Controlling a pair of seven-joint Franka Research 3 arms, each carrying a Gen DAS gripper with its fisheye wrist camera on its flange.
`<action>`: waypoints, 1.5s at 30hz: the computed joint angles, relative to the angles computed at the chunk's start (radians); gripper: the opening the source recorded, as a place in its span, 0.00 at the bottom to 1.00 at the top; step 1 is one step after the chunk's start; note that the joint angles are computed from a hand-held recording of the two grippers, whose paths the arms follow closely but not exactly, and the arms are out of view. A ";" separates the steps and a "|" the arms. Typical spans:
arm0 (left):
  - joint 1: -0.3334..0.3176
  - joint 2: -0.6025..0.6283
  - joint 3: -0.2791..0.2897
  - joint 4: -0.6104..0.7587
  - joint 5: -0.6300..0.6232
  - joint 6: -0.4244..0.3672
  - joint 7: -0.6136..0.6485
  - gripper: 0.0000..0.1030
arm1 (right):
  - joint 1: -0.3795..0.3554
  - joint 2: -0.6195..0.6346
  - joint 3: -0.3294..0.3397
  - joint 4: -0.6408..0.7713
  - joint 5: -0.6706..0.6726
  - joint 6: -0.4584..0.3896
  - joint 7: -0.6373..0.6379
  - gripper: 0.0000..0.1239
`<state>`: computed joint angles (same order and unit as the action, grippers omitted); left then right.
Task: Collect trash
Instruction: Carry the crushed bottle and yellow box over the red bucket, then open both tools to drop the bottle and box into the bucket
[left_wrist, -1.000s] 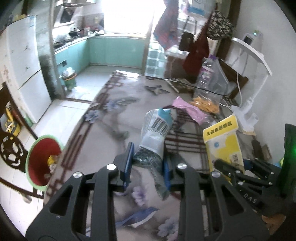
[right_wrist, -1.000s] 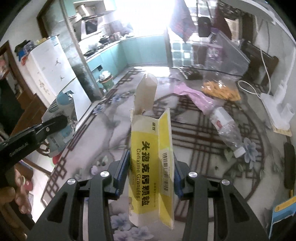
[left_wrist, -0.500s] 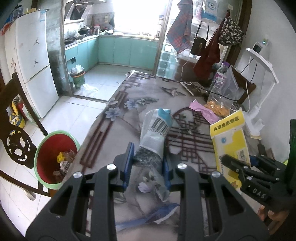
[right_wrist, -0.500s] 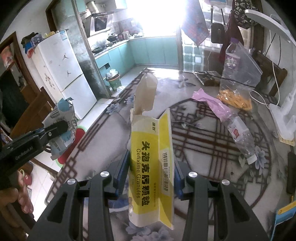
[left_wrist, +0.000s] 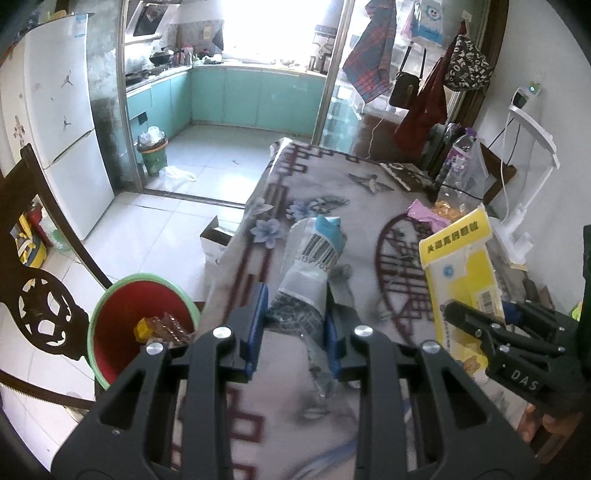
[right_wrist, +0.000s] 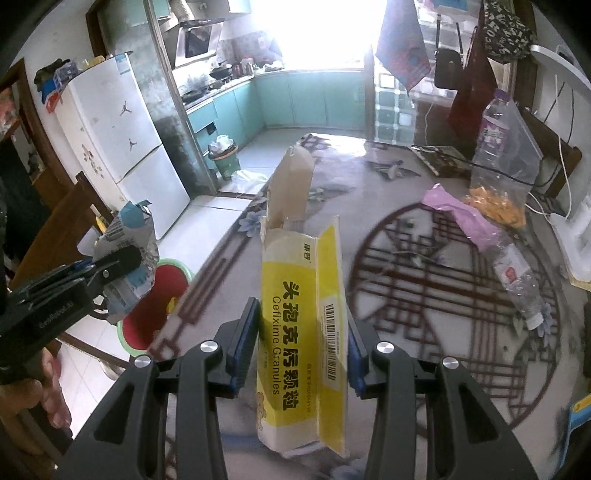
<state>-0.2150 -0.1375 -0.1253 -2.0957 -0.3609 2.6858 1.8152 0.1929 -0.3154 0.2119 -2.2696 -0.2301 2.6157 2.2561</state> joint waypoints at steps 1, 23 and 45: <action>0.001 0.005 0.006 0.006 -0.006 -0.006 0.013 0.26 | -0.001 0.017 0.010 0.018 -0.007 -0.006 0.011 0.33; 0.176 0.091 0.051 0.075 -0.090 -0.086 0.177 0.26 | 0.222 0.368 -0.055 0.399 -0.144 -0.092 0.098 0.33; 0.315 0.234 0.033 0.195 -0.015 -0.143 0.136 0.27 | 0.373 0.673 -0.146 0.749 -0.002 -0.158 -0.090 0.33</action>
<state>0.0997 0.0965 -0.0926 -1.9012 -0.3758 2.5423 1.9510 0.5658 0.3576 0.0656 -1.5207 -0.2322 2.4580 2.1658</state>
